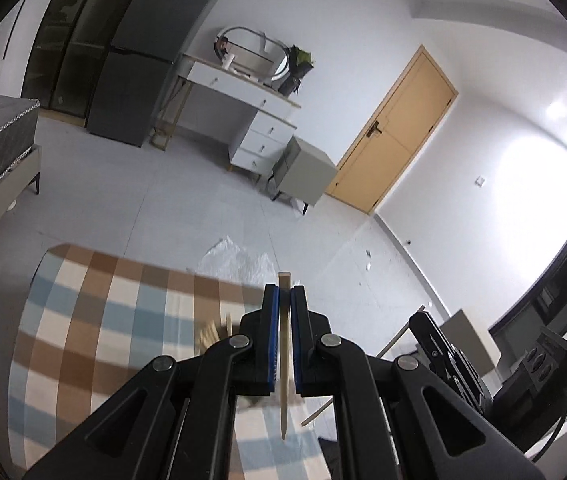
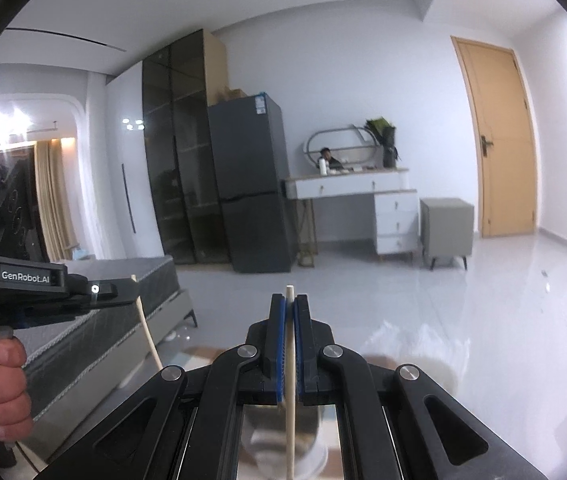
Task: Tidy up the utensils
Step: 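Lift both held chopsticks above the white holder and lower them in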
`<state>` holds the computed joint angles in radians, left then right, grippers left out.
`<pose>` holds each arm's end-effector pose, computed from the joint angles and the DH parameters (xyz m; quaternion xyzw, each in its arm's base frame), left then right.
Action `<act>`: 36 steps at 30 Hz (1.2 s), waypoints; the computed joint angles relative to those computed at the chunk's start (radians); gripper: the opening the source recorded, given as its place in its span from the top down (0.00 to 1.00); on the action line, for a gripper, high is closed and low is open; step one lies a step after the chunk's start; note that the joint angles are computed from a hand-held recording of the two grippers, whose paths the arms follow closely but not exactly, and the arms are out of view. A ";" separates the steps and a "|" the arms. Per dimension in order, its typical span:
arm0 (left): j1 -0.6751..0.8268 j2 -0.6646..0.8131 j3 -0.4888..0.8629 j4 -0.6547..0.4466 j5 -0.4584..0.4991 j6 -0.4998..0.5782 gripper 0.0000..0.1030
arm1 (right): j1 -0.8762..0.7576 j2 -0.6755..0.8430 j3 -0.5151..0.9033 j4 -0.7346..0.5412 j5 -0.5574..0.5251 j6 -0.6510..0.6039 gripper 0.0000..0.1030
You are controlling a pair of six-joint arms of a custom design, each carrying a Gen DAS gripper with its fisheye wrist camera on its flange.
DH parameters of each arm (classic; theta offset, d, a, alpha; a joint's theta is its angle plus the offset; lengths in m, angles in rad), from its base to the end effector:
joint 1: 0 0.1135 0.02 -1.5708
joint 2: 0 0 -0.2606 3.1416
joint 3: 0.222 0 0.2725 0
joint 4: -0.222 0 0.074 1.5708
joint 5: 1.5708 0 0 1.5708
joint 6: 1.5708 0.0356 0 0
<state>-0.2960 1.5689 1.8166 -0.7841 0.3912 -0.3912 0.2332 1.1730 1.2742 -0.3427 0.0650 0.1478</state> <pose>0.3350 -0.1164 0.4428 0.0554 0.8562 -0.3225 0.3998 0.2766 0.0633 0.4141 -0.0136 0.7869 0.0916 0.6101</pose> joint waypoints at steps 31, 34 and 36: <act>-0.032 0.255 0.065 0.199 -0.088 0.036 0.99 | -0.043 0.335 0.078 0.228 -0.112 -0.098 0.97; -0.038 0.244 0.038 0.198 -0.102 0.057 0.99 | -0.043 0.326 0.048 0.242 -0.111 -0.117 0.97; -0.035 0.236 0.020 0.196 -0.095 0.065 0.99 | -0.050 0.321 0.031 0.247 -0.127 -0.113 0.97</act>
<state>-0.3309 1.8052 1.8364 -0.5880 0.2963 -0.3259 0.1830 1.4943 1.3047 -0.0956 -0.0618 0.0351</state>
